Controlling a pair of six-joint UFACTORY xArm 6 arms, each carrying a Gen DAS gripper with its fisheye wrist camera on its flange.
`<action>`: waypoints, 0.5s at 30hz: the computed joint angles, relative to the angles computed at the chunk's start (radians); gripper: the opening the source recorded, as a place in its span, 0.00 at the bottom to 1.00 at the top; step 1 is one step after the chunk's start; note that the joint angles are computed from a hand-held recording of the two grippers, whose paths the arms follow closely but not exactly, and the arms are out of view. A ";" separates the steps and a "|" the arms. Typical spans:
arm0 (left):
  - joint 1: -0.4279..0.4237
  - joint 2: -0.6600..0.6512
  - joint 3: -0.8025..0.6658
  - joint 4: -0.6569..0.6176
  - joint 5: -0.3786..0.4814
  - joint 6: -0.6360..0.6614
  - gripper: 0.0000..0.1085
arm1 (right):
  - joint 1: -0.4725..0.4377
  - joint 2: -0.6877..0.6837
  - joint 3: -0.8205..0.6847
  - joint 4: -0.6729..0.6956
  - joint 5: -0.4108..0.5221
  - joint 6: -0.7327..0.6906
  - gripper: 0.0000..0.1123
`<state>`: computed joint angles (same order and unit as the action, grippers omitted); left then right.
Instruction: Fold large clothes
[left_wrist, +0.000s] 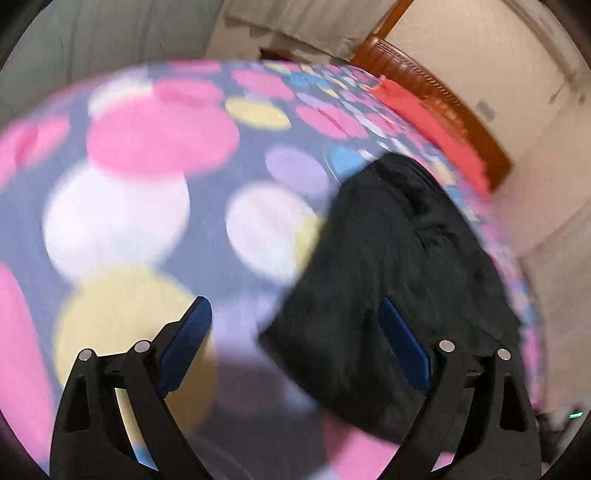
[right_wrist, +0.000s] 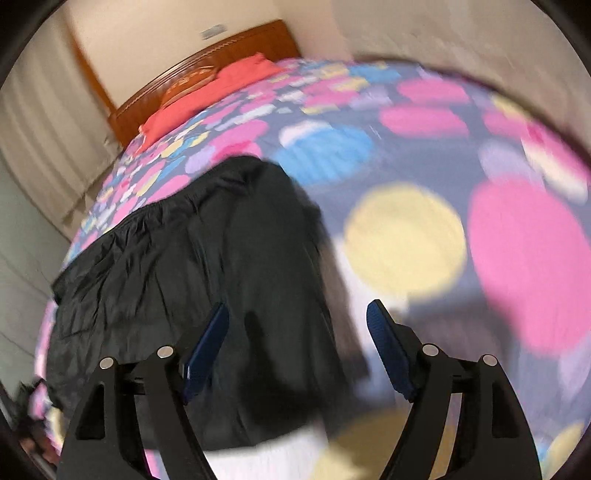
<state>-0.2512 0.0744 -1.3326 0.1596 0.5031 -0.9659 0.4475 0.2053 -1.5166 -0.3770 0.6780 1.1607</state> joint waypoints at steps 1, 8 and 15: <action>-0.006 -0.011 0.039 -0.091 -0.043 0.053 0.85 | 0.000 -0.018 0.041 0.029 -0.031 0.014 0.68; -0.010 0.053 0.008 -0.117 -0.124 0.012 0.89 | 0.001 0.015 0.102 0.073 -0.222 0.132 0.67; -0.019 0.077 -0.027 -0.129 -0.109 0.022 0.25 | -0.009 0.016 0.124 0.080 -0.291 0.167 0.29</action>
